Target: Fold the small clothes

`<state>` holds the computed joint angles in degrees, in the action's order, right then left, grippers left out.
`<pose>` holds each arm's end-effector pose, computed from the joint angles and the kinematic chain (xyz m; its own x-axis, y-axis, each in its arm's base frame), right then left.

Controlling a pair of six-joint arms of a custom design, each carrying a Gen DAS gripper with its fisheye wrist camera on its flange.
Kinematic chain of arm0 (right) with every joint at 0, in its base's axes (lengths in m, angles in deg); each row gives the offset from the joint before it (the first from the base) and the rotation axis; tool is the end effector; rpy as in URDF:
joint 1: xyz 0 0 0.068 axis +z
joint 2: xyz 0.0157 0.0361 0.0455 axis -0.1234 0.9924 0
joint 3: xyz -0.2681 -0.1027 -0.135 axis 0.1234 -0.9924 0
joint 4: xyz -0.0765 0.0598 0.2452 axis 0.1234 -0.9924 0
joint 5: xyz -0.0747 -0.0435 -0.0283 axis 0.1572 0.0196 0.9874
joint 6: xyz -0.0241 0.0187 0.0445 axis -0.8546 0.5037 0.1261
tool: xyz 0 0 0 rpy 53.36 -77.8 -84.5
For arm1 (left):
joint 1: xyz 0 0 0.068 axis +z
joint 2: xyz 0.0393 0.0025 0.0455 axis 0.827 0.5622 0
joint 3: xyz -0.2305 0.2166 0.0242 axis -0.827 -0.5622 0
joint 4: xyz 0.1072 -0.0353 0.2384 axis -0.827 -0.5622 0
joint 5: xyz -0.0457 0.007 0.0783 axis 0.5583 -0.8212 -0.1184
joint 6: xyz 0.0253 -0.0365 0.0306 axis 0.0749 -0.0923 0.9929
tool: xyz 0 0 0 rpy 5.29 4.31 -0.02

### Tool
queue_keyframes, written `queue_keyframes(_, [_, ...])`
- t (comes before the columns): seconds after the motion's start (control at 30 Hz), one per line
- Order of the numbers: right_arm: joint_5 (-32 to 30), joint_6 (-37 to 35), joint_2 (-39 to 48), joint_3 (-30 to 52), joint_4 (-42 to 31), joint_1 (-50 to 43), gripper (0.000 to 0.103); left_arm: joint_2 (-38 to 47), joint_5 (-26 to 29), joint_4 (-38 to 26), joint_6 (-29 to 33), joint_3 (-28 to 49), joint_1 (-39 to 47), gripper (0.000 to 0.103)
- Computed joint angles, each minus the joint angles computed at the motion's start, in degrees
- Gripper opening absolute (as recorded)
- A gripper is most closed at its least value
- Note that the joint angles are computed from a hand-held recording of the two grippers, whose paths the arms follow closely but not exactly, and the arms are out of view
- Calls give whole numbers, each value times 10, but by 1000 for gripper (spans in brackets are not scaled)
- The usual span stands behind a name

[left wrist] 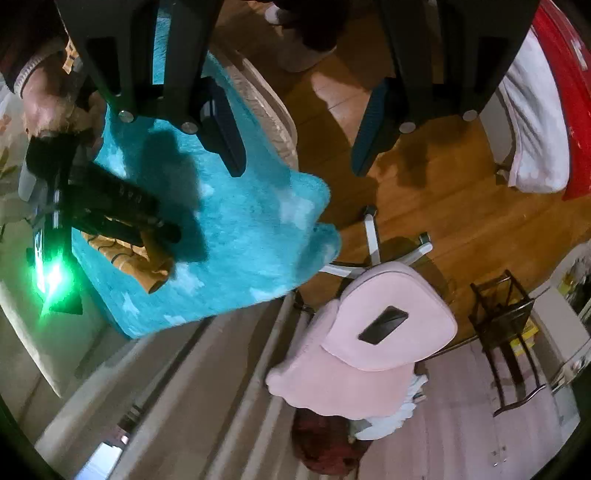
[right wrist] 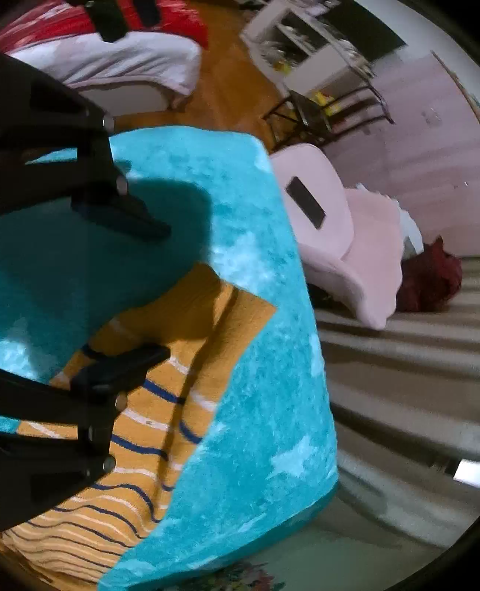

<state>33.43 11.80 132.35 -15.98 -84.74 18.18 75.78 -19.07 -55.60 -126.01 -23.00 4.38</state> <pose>0.3122 0.1498 0.1408 -0.7699 -0.4324 -0.4694 -0.5032 0.8637 0.0296 0.1493 -0.1679 0.1921 -0.8274 -0.3862 -0.4078 -0.3330 0.9220 -0.1976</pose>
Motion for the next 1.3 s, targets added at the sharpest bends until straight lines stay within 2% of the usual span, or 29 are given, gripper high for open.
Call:
queue_keyframes(0.03, [3, 5, 3, 12, -8, -4, 11, -4, -1, -4, -4, -1, 0, 58])
queue_keyframes(0.07, [-5, 11, 4, 23, -21, -15, 7, -5, -3, -5, -11, 0, 1, 58])
queue_keyframes(0.17, [-53, 35, -22, 33, -37, -60, 6, -6, -6, -4, 0, 11, 6, 58])
queue_keyframes(0.37, [-131, 68, -138, 1, -58, -170, 6, 43, -3, 17, 55, 76, -7, 58])
queue_keyframes(0.5, [-204, 64, -216, -11, -106, -308, 6, 92, 15, 28, 81, 139, -31, 58])
queue_keyframes(0.63, [-270, 8, -247, 10, -182, -506, 6, 151, 24, 31, 112, 218, -57, 58])
queue_keyframes(0.77, [-306, -71, -208, 62, -247, -717, 6, 222, 39, 37, 150, 302, -84, 58])
queue_keyframes(0.9, [-296, -127, -121, 122, -269, -874, 6, 303, 84, 27, 176, 395, -105, 58])
queue_keyframes(1.1, [-221, -160, 9, 205, -257, -1000, 6, 388, 128, 4, 197, 491, -132, 58])
queue_keyframes(1.3, [-224, -166, 103, 269, -300, -1062, 6, 438, 146, -26, 210, 558, -151, 58])
